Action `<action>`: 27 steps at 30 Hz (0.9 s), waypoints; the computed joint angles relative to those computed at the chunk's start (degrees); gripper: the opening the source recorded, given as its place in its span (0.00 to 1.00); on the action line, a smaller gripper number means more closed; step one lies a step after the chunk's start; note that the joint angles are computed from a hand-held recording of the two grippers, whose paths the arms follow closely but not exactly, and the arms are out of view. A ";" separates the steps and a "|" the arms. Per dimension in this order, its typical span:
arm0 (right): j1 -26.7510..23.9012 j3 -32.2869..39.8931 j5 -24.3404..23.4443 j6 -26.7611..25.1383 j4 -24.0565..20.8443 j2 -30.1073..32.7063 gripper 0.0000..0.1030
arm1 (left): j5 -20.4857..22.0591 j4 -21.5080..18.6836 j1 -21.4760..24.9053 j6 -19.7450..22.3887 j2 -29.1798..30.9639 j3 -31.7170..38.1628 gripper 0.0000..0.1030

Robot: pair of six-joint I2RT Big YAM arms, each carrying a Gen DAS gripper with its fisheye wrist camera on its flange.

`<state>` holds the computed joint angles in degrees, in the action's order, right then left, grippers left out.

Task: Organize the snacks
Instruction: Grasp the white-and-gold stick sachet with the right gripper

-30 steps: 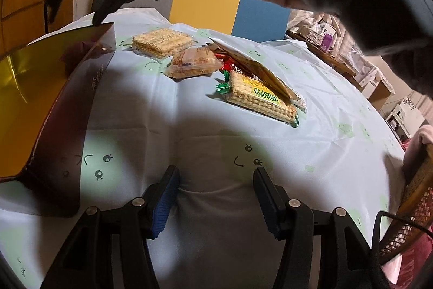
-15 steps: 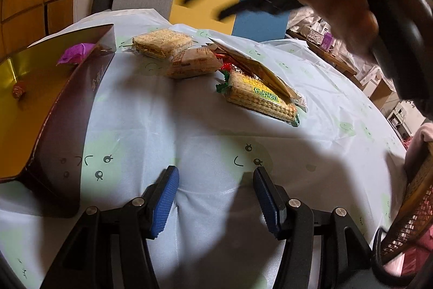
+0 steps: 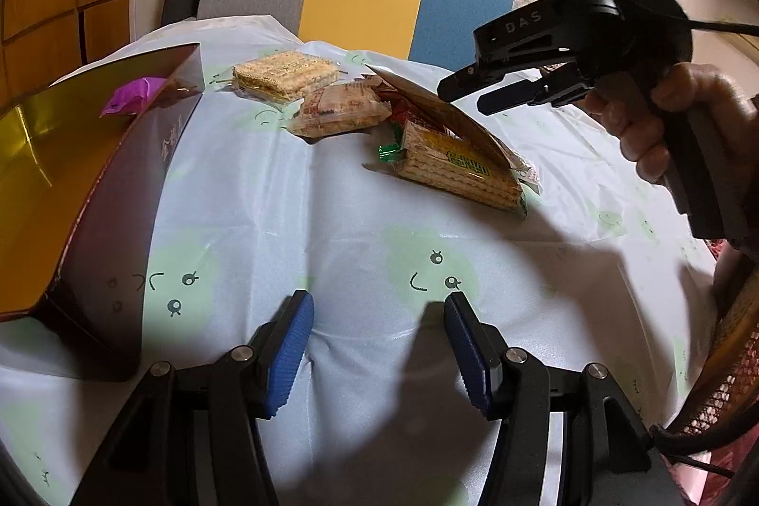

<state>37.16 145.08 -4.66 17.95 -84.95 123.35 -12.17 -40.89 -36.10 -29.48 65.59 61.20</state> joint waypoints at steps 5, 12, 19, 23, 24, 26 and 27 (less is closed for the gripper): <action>-0.29 4.94 -1.23 -1.12 -2.90 3.14 0.46 | 0.03 -0.20 0.04 0.14 0.07 0.10 0.57; 0.49 11.00 -0.17 -3.80 -6.41 6.76 0.28 | -0.10 -0.23 -0.06 0.19 0.06 0.06 0.57; 0.56 -7.17 3.86 -6.62 0.02 -5.54 0.27 | -0.07 -0.24 0.00 0.08 0.10 0.08 0.57; -0.04 -16.37 7.80 -8.01 1.28 -11.30 0.27 | 0.08 -0.48 0.09 0.14 0.26 0.31 0.57; -0.35 -18.63 8.49 -7.63 1.75 -12.61 0.27 | 0.20 -0.61 0.17 0.19 0.37 0.45 0.57; -1.25 -23.20 9.82 -6.36 2.90 -15.20 0.27 | 0.50 -0.98 0.34 0.23 0.59 0.78 0.57; -1.80 -25.52 10.68 -5.60 3.46 -16.49 0.27 | 0.68 -1.20 0.46 0.27 0.75 0.98 0.57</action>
